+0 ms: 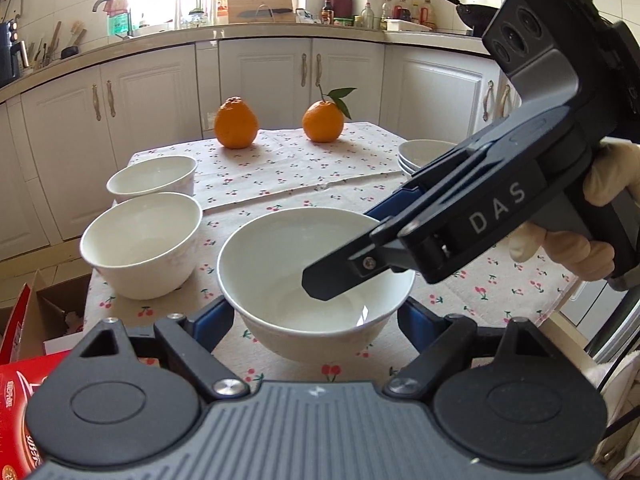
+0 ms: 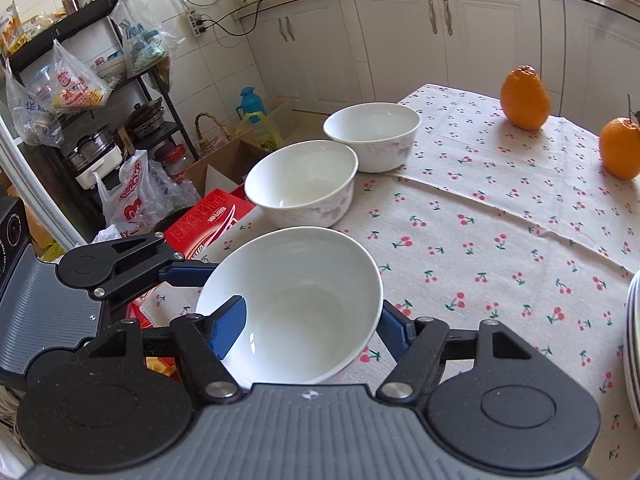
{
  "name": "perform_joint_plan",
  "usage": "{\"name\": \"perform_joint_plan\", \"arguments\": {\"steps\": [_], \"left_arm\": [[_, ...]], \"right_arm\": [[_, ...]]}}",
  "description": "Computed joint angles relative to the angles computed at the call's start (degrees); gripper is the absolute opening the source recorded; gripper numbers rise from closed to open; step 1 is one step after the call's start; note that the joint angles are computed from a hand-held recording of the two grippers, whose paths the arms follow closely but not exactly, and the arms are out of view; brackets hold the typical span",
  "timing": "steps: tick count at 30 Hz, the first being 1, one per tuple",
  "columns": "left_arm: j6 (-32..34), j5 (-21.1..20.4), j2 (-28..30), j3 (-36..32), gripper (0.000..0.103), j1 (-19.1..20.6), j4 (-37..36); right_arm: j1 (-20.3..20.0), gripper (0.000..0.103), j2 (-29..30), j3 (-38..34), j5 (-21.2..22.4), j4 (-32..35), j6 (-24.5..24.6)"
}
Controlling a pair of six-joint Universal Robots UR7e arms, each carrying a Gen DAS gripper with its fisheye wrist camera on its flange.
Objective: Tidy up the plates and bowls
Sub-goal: 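Lift the white bowl with the right gripper and carry it across the table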
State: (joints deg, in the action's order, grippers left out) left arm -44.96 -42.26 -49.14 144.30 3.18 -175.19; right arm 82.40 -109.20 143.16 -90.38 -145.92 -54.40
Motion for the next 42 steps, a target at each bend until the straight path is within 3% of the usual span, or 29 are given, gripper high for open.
{"name": "perform_joint_plan", "arguments": {"steps": [12,37,41,42], "left_arm": [[8.8,-3.6,6.7,-4.4,0.088,3.2,-8.5],[13.4,-6.0,10.1,-7.2,0.09,5.9,-12.8],[13.9,-5.6,10.0,-6.8,0.098,5.4,-13.0],[13.7,-5.8,9.8,-6.7,0.098,5.3,-12.6]], "right_arm": [[-5.6,0.076,-4.1,0.6,0.3,-0.5,-1.3],[-8.1,0.078,-5.2,0.4,0.2,-1.1,-1.3],[-8.2,0.103,-5.5,1.1,0.8,-2.6,-1.8],[-8.2,0.103,-5.8,1.4,1.1,-3.0,-2.3]]}}
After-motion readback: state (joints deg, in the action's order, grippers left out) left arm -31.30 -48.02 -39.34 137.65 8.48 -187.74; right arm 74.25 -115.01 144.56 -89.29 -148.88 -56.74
